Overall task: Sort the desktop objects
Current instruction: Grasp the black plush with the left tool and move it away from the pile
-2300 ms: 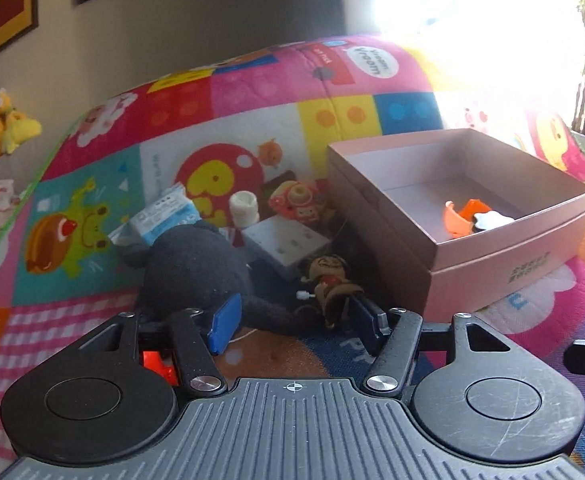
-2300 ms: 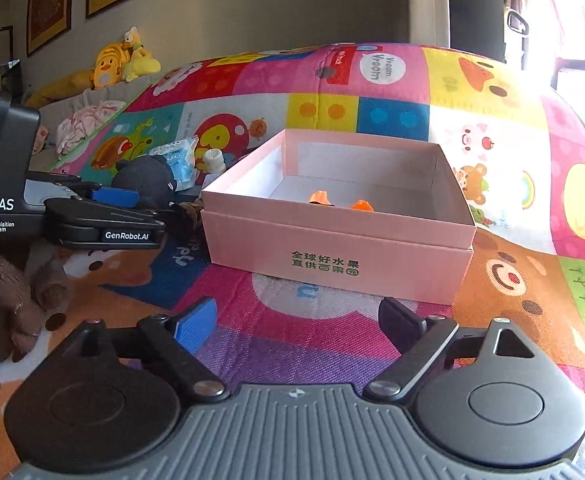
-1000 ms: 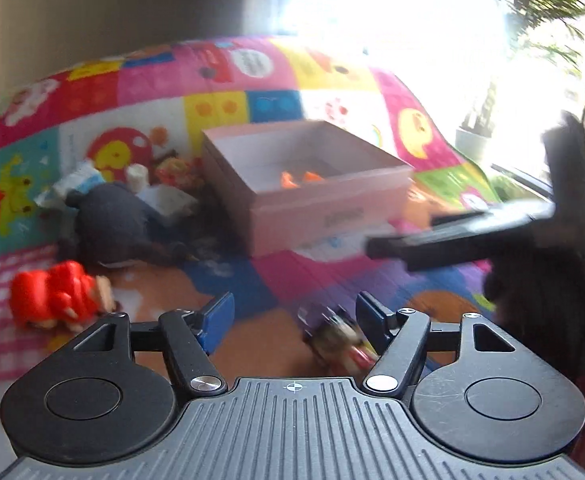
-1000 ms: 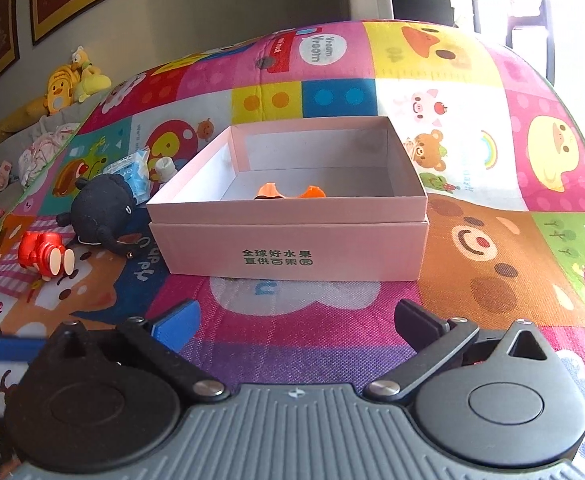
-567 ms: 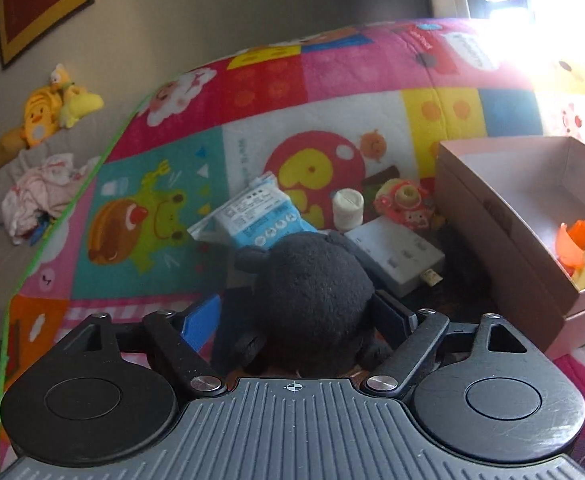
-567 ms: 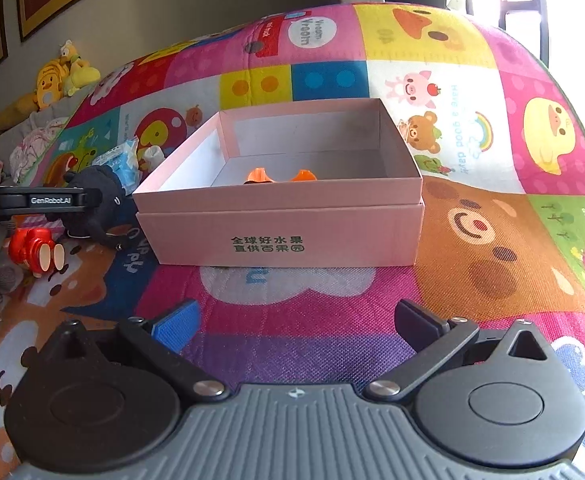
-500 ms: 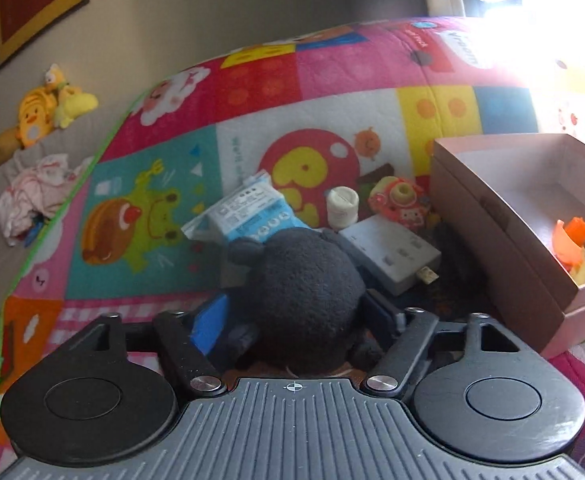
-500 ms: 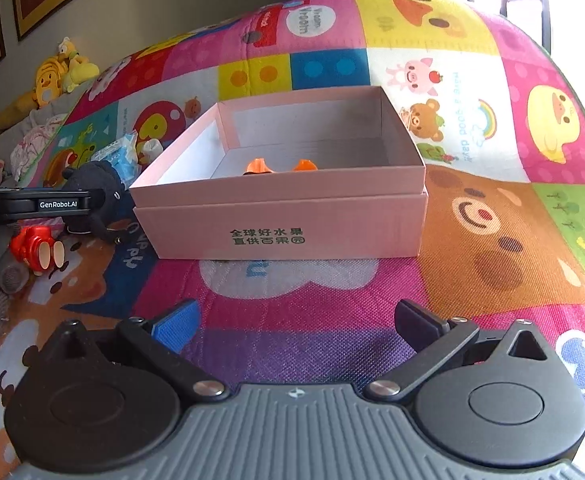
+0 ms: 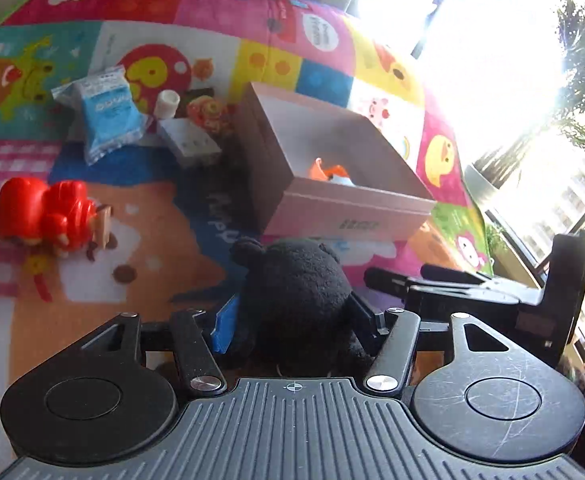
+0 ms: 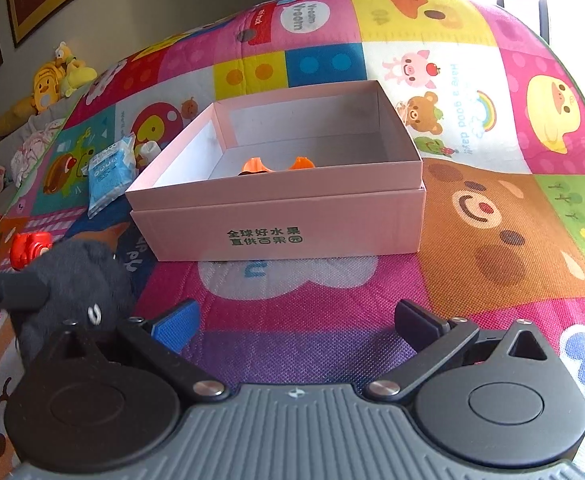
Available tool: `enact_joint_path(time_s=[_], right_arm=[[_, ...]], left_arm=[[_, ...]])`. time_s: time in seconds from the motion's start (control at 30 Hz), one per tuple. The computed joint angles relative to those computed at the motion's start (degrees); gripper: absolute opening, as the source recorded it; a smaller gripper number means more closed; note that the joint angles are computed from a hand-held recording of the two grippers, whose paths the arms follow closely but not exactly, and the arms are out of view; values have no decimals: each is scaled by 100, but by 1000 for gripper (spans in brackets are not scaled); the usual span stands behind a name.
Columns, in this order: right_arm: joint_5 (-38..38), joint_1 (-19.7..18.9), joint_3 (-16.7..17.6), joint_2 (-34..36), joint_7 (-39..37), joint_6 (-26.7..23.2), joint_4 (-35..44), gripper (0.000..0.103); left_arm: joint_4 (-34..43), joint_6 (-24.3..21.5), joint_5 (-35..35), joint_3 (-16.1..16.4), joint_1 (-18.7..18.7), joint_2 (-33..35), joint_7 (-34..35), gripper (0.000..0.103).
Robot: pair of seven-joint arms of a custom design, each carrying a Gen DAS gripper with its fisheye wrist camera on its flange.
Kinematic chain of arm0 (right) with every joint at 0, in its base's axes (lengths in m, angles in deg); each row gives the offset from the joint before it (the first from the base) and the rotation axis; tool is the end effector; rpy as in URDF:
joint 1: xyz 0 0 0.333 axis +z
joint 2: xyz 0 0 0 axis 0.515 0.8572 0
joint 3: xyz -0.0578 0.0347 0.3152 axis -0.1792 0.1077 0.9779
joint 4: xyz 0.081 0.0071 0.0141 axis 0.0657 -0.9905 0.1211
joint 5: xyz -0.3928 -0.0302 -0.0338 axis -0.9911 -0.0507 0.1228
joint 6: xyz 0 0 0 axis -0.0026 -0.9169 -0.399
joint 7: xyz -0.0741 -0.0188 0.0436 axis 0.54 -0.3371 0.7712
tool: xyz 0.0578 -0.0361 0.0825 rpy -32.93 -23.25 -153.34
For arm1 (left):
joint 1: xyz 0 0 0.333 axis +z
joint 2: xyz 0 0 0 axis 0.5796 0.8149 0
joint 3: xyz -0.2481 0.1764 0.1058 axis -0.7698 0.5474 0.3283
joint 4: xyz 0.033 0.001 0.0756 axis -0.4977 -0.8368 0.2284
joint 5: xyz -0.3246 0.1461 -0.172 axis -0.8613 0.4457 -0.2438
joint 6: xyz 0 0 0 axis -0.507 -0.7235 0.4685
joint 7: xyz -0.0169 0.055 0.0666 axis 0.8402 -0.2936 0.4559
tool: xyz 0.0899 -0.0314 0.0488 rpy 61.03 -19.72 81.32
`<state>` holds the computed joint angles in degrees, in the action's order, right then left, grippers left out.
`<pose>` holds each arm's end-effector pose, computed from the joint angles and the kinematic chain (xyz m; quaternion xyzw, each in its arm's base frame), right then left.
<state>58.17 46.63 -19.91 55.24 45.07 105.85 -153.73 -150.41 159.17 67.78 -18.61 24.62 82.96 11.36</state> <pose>0.7126 0.3221 0.3571 -0.7782 0.4576 -0.1341 0.4087 0.5579 -0.2309 0.3931 -0.7366 0.5209 -0.3860 0.1928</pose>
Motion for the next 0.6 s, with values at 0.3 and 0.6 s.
enact_joint_path(time_s=[0.3,0.6], right_arm=[[140,-514,864,-263,-1044,225,-449,103],[755,-1162,1958,-680,-3087,151,-1080,103]], left_arm=[[-736,-1576,385,-290,95,-798,-92,90],[-1057,-2651,-86,-428,129,-1031,123,95]])
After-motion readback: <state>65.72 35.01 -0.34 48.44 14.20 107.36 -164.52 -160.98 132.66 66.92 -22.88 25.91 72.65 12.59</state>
